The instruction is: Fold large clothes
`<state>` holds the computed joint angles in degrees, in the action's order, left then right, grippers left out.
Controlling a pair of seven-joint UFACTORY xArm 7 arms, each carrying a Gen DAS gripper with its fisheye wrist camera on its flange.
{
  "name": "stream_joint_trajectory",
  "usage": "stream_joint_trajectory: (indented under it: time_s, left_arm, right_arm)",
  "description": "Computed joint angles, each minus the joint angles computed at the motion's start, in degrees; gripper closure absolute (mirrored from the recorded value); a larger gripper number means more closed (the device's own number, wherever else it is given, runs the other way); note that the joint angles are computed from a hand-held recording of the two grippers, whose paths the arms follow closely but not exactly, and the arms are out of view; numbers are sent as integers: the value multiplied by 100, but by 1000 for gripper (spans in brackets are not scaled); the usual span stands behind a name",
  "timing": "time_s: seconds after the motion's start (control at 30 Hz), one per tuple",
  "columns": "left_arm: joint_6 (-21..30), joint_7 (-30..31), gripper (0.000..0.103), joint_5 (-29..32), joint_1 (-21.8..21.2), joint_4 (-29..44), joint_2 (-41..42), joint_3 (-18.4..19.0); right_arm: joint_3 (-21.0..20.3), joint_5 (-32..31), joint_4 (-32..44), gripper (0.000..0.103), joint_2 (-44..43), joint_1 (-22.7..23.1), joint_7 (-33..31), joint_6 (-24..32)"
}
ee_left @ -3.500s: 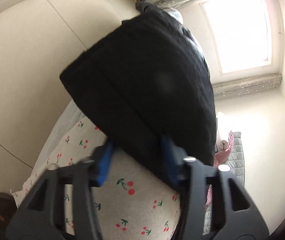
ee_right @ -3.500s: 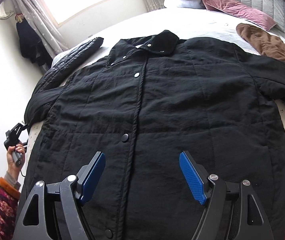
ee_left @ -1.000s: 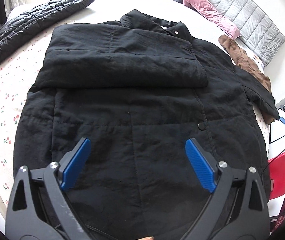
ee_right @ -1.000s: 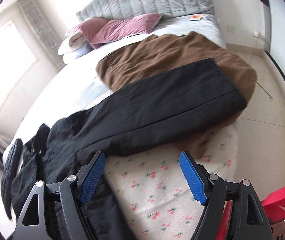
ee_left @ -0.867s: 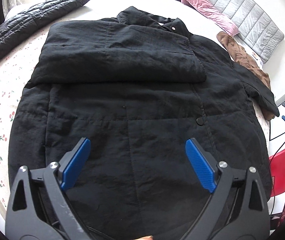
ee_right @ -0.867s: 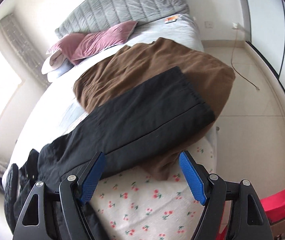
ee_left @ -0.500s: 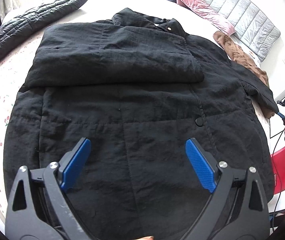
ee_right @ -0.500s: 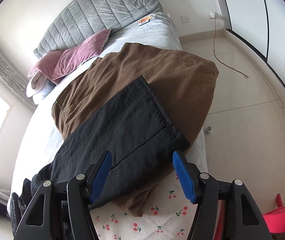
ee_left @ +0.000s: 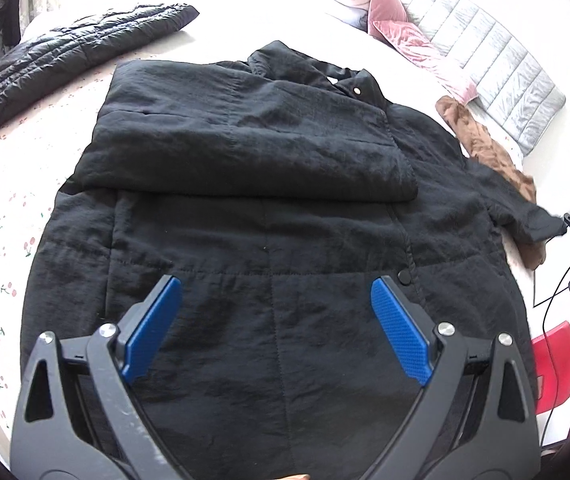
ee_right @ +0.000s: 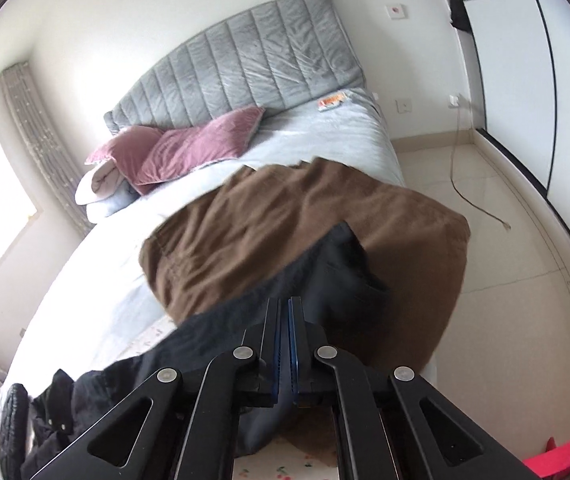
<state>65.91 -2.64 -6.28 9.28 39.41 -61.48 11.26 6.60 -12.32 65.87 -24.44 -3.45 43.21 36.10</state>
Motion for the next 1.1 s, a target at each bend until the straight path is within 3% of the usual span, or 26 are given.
stream_joint_trajectory:
  time_s: [0.13,0.27,0.3,0.37,0.43,0.47,0.6,0.93,1.1]
  left_arm:
    - [-51,12,7,-128,-23,27,-17,129]
    - [-97,-6,7,-80,82,-6,-75,117]
    - [-82,-3,7,-58,96,-2,-78,112]
    - [-25,14,7,-68,86,25,-80,154]
    - [8,-4,7,-82,104,52,-71,176]
    - [4,-22,7,-88,119,56,-75,178]
    - [3,-31,7,-181,73,45,-74,228]
    - [-35,-85,7,-147,28,-63,-50,9]
    - [-27,-79,7,-101,-43,-127,3,-77]
  right_arm:
    - [377,-167,1156,101,440,313,-286,92]
    - [740,-448,2588,95,1220,722,-377,716]
    - [760,-466,2867,90,1391,838,-399,921]
    - [766,-610,3190,47,1605,1015,-384,1278]
    - [676,-873,2930,28,1457,1112,-297,1313]
    - [600,-943,2765,27,1376,1136,-323,1316]
    - [109,-533,1863,27,927,1017,-599,1366]
    - [-665,313,-70,27,55,65,-757,983]
    - [-1058,1383,-703,27,-93,208,-1352,620]
